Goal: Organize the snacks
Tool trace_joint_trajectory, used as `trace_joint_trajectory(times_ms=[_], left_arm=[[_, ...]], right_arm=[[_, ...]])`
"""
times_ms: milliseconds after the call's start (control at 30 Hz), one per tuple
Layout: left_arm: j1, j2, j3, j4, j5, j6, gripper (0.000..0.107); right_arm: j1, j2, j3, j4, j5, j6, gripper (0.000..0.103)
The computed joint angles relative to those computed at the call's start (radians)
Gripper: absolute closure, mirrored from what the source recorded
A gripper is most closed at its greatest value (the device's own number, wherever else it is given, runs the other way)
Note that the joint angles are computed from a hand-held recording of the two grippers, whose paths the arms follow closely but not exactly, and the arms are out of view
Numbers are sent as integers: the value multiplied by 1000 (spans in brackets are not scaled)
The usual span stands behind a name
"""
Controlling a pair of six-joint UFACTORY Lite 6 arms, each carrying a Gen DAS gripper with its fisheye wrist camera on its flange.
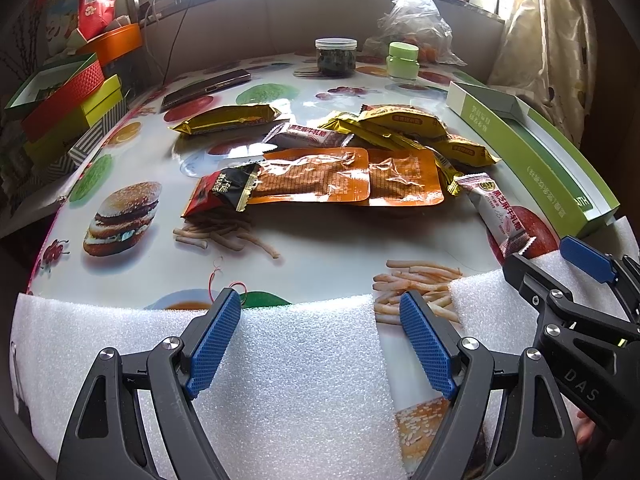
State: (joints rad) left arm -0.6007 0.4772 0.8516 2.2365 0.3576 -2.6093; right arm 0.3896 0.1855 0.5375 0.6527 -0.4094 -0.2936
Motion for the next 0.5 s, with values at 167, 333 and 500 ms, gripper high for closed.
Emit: trace_joint_trajectory(times_ms=[167,333,500], left_arm=[[-1,-1,2,-10,0,10,25],[2,-3,4,-14,-8,22,25],[3,1,12,-28,-13,38,25]], right_arm=[[1,0,0,0,0,0,31],[1,2,1,2,-1,-1,31],[1,3,3,3,0,-3,31]])
